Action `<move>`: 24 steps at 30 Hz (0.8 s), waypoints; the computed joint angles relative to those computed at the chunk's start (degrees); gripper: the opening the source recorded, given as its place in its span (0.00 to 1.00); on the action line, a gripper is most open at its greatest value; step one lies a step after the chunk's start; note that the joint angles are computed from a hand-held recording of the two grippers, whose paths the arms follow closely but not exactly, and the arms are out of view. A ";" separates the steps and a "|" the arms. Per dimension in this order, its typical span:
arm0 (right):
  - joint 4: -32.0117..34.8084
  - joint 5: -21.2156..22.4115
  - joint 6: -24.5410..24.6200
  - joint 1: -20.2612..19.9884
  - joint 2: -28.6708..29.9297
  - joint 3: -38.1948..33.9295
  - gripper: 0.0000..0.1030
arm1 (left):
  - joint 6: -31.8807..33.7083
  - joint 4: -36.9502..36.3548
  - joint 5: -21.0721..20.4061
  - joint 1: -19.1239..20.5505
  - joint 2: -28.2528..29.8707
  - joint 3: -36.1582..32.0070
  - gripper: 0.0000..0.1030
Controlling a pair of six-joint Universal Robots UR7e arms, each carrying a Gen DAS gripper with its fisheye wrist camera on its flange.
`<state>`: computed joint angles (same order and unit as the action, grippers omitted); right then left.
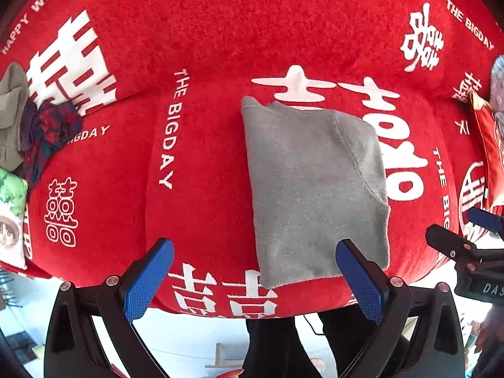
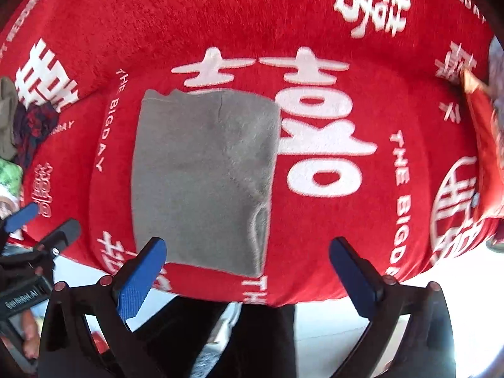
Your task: Fold small clothes
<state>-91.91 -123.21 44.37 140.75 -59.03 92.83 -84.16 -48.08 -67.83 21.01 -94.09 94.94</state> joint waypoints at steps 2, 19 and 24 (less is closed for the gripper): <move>-0.89 0.72 -0.14 -0.03 -0.04 0.00 1.00 | -0.99 0.34 -0.16 0.15 0.08 -0.21 1.00; 0.66 2.30 2.23 0.47 0.96 -1.45 1.00 | -0.80 1.97 -3.74 1.41 1.68 -1.07 1.00; 1.40 2.37 2.73 0.38 1.35 -2.14 1.00 | -2.06 1.66 -3.22 1.14 0.90 -0.85 1.00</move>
